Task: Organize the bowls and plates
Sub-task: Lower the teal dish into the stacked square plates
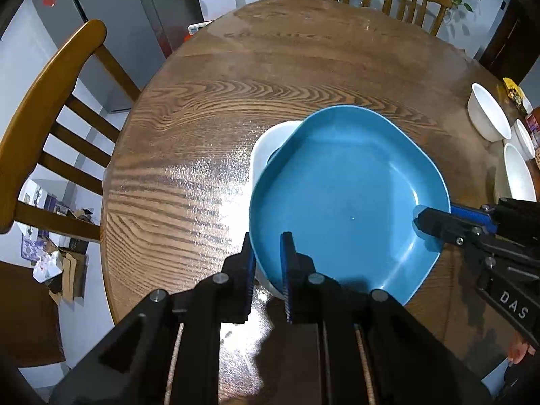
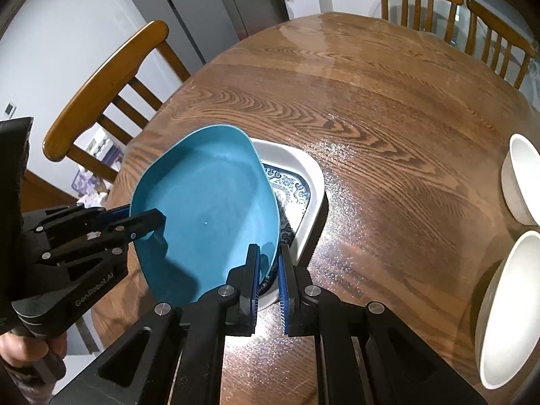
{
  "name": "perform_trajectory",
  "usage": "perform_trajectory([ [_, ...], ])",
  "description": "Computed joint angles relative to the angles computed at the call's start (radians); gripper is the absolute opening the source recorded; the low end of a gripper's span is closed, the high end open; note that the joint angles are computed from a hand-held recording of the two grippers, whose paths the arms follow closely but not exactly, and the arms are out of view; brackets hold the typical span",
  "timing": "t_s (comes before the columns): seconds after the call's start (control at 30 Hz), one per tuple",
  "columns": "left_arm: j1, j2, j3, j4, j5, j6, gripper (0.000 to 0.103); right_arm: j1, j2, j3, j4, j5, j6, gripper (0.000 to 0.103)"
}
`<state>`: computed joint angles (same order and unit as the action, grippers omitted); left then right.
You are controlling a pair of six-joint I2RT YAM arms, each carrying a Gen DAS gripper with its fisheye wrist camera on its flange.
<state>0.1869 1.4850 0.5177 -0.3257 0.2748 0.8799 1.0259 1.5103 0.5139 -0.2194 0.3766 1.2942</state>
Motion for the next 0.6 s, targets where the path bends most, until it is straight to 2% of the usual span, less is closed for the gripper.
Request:
perform_trajectory([
  [0.4,-0.088,0.032,0.019,0.03,-0.058,-0.017,0.014,-0.004,0.008,-0.024,0.033,-0.009,0.056,0.013],
  [0.6,-0.156,0.063,0.041,0.067,-0.122,-0.039,0.015,-0.008,0.04,-0.04,0.114,-0.029,0.098,0.014],
])
